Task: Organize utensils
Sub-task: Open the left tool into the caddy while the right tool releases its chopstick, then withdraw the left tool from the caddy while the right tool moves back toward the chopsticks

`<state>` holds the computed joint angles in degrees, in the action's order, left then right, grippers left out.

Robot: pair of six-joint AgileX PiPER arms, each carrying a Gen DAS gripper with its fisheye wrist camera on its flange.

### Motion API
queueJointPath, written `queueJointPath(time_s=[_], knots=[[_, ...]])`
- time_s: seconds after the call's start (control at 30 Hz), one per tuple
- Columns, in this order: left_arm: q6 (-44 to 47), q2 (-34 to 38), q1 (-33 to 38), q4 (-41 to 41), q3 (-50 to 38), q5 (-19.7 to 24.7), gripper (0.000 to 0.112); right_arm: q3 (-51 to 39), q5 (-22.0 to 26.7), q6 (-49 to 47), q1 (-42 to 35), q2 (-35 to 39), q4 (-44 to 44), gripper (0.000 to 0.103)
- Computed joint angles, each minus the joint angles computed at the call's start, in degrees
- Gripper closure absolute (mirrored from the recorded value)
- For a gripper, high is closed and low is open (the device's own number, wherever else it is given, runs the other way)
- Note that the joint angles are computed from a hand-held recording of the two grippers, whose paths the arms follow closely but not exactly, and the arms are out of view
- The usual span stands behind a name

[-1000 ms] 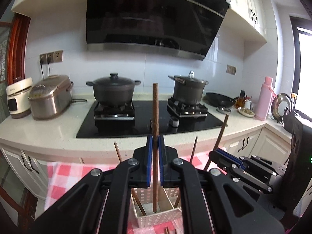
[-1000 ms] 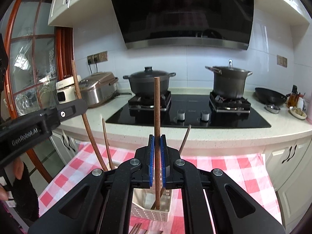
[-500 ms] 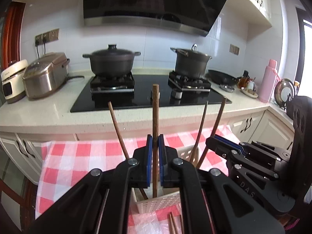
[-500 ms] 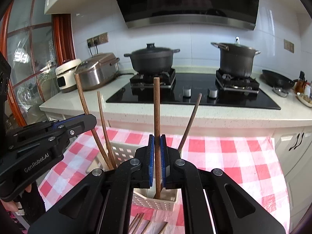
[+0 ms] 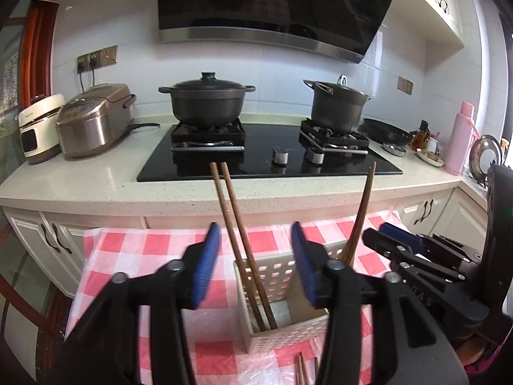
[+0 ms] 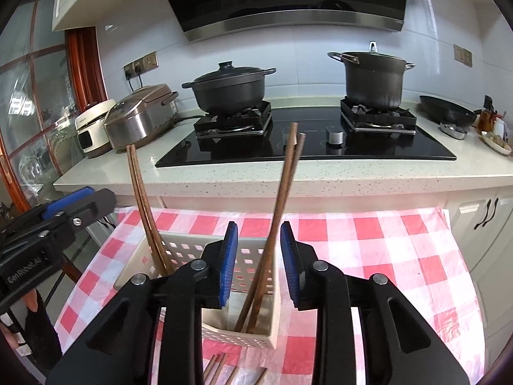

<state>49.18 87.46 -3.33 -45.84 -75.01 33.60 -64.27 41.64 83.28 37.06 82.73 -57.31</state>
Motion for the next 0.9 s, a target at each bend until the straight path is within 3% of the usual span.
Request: queueJointPath(time_s=[0.1, 0.2, 0.4, 0.53, 0.63, 0.9], knots=[[1.0, -2.4, 0.2, -0.5, 2.7, -2.7, 0.045, 1.2, 0.7, 1.0, 0.5, -1.4, -0.5, 0.072], [1.8, -5.2, 0.0, -0.6, 6.1, -6.7, 0.029, 2.5, 2.4, 2.9, 2.0, -2.8, -2.1, 0.062], [3.4, -10.5, 0.1, -0.3, 13.4, -12.5, 0.015, 5.6, 8.5, 7.7, 7.2, -5.5, -5.4, 0.054], [0.4, -14.2, -1.4, 5.4, 19.6, -19.1, 0.014, 7.4, 13.5, 10.9, 11.7, -6.0, -7.4, 0.048], [0.3, -16.0, -1.5, 6.2, 23.5, -21.2, 0.014, 9.4, 16.8, 13.8, 15.6, -6.2, -7.8, 0.044], [20.0, -19.8, 2.9, -11.4, 32.9, -20.9, 0.014, 13.9, 22.4, 23.3, 24.2, -5.6, -6.2, 0.044]])
